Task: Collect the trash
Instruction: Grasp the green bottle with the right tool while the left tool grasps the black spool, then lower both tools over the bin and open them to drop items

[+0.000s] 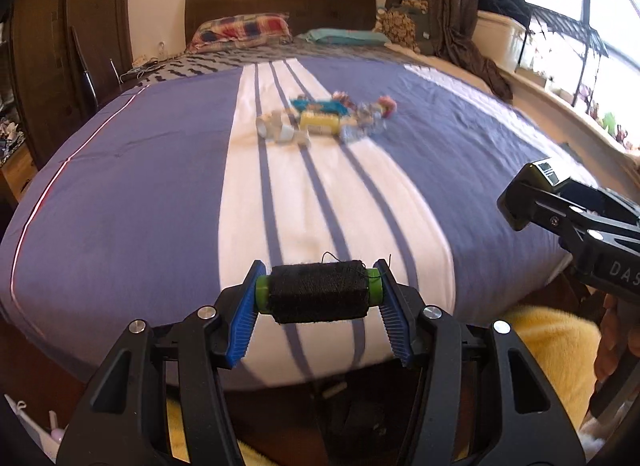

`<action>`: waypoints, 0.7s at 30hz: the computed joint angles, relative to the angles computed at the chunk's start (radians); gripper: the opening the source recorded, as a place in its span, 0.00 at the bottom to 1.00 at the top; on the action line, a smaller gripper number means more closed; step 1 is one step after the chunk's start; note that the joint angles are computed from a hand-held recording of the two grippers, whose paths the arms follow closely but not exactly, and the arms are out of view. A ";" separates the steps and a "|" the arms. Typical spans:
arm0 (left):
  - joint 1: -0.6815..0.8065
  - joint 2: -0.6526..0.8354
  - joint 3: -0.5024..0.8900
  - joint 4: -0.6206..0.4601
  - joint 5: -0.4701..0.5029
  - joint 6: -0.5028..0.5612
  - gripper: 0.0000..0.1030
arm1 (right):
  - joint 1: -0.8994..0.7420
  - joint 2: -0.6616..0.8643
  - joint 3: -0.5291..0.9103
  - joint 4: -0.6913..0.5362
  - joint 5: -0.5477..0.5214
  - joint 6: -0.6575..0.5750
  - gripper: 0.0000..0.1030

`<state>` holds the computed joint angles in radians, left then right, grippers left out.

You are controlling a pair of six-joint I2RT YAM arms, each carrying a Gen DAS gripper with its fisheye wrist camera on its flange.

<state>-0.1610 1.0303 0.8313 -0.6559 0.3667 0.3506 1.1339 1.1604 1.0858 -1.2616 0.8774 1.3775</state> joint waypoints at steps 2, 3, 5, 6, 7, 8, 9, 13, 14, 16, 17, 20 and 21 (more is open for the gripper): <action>0.026 -0.026 -0.028 -0.023 0.005 0.029 0.51 | 0.072 0.038 0.003 -0.060 -0.004 0.098 0.82; 0.040 -0.039 -0.045 -0.037 0.009 0.044 0.51 | 0.092 0.046 -0.002 -0.070 -0.007 0.126 0.82; 0.063 -0.059 -0.078 -0.055 0.020 0.073 0.51 | 0.139 0.056 -0.029 -0.066 -0.029 0.185 0.82; 0.071 -0.073 -0.099 -0.064 0.021 0.087 0.51 | 0.155 0.059 -0.047 -0.055 -0.044 0.208 0.82; 0.078 -0.084 -0.120 -0.072 0.022 0.098 0.51 | 0.169 0.063 -0.059 -0.050 -0.054 0.228 0.82; 0.085 -0.094 -0.141 -0.079 0.024 0.110 0.51 | 0.178 0.065 -0.077 -0.035 -0.068 0.243 0.82; 0.092 -0.100 -0.156 -0.083 0.027 0.119 0.51 | 0.188 0.066 -0.103 -0.015 -0.088 0.260 0.82; 0.109 -0.112 -0.250 -0.087 0.021 0.159 0.51 | 0.215 0.083 -0.180 0.057 -0.157 0.298 0.82; 0.106 -0.110 -0.266 -0.085 0.017 0.163 0.51 | 0.217 0.089 -0.203 0.085 -0.180 0.301 0.82; 0.099 -0.103 -0.314 -0.070 0.002 0.175 0.51 | 0.203 0.080 -0.267 0.169 -0.231 0.279 0.82; 0.091 -0.095 -0.332 -0.057 -0.008 0.172 0.51 | 0.202 0.082 -0.291 0.204 -0.251 0.277 0.82; 0.061 -0.048 -0.383 -0.003 -0.038 0.164 0.51 | 0.191 0.112 -0.337 0.290 -0.303 0.264 0.82; 0.050 -0.026 -0.398 0.018 -0.047 0.162 0.51 | 0.184 0.122 -0.348 0.313 -0.317 0.256 0.82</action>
